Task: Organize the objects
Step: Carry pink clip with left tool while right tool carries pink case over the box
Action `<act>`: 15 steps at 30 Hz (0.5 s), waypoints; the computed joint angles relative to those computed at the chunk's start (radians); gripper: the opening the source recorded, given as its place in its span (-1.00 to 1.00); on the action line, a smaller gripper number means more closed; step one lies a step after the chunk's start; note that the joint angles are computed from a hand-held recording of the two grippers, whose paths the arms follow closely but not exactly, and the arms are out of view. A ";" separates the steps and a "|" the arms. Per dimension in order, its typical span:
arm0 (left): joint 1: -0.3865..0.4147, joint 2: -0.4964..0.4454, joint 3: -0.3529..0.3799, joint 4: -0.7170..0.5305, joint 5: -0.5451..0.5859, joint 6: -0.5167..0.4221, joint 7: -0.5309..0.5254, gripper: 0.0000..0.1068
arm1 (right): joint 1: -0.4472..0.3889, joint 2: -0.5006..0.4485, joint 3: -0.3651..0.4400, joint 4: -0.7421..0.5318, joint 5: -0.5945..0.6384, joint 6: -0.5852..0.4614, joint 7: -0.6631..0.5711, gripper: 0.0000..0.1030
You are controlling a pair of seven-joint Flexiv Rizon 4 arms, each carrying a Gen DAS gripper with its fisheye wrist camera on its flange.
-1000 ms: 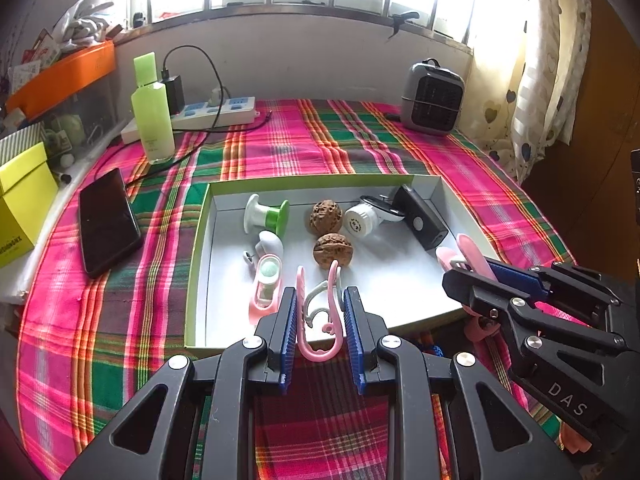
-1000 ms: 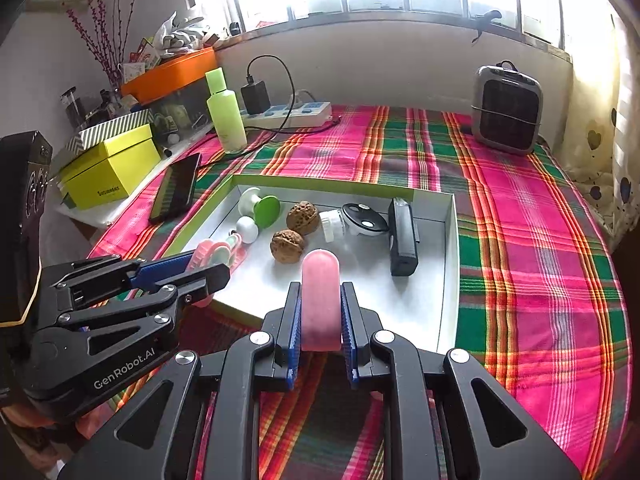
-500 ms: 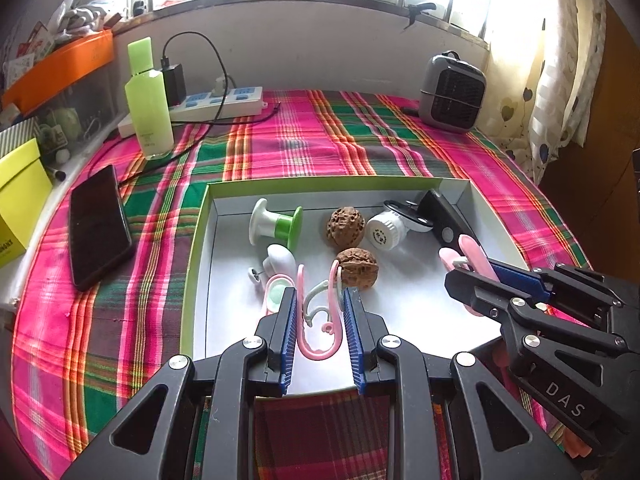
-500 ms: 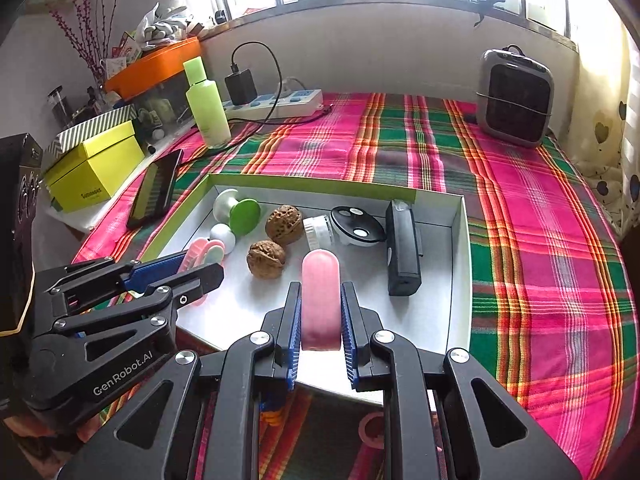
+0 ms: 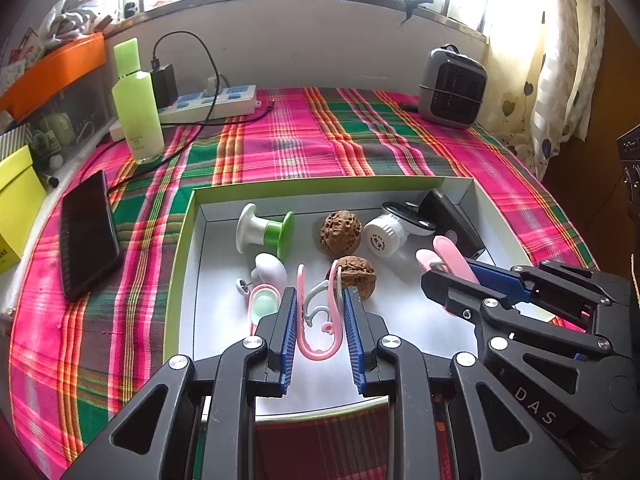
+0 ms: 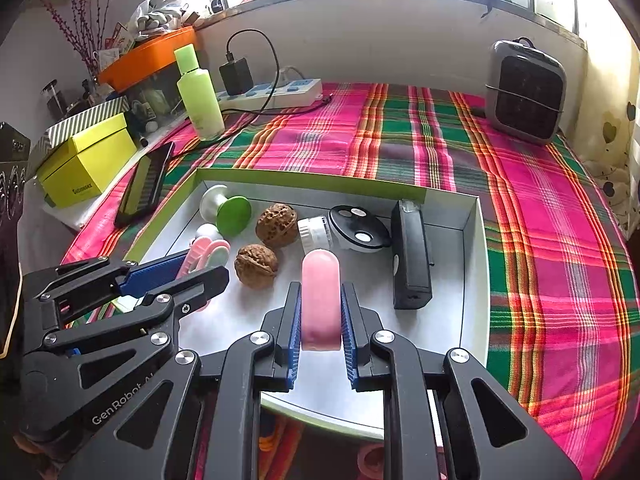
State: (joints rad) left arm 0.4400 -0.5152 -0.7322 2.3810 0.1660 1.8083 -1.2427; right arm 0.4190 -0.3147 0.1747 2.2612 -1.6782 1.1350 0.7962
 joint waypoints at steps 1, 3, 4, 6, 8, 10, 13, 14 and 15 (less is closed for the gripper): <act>-0.009 0.001 0.009 -0.004 -0.003 -0.005 0.000 -0.60 | -0.001 -0.003 -0.001 -0.002 -0.002 0.002 -0.003 -0.63; -0.008 -0.005 0.007 -0.006 -0.009 -0.012 0.000 -0.60 | -0.001 -0.009 -0.003 -0.004 0.004 0.002 -0.011 -0.63; -0.018 -0.006 0.017 -0.009 -0.010 -0.011 0.003 -0.60 | -0.001 -0.011 -0.003 -0.004 0.007 0.002 -0.013 -0.63; -0.033 -0.006 0.031 -0.013 -0.017 -0.016 0.005 -0.60 | -0.002 -0.015 -0.005 -0.005 0.006 0.004 -0.013 -0.63; -0.041 -0.008 0.040 -0.014 -0.023 -0.015 0.006 -0.60 | -0.002 -0.018 -0.007 -0.007 0.011 0.002 -0.020 -0.63; -0.074 -0.002 0.074 -0.016 -0.022 0.004 0.008 -0.60 | 0.000 -0.021 -0.008 -0.009 0.017 -0.002 -0.028 -0.63; -0.071 -0.008 0.068 -0.021 -0.020 -0.002 0.007 -0.60 | 0.003 -0.027 -0.010 -0.011 0.028 -0.004 -0.041 -0.63; -0.073 -0.008 0.070 -0.022 -0.021 -0.002 0.006 -0.60 | 0.003 -0.028 -0.011 -0.012 0.025 -0.002 -0.039 -0.63; -0.079 -0.007 0.076 -0.023 -0.021 0.001 0.006 -0.60 | 0.003 -0.029 -0.012 -0.012 0.026 -0.003 -0.040 -0.63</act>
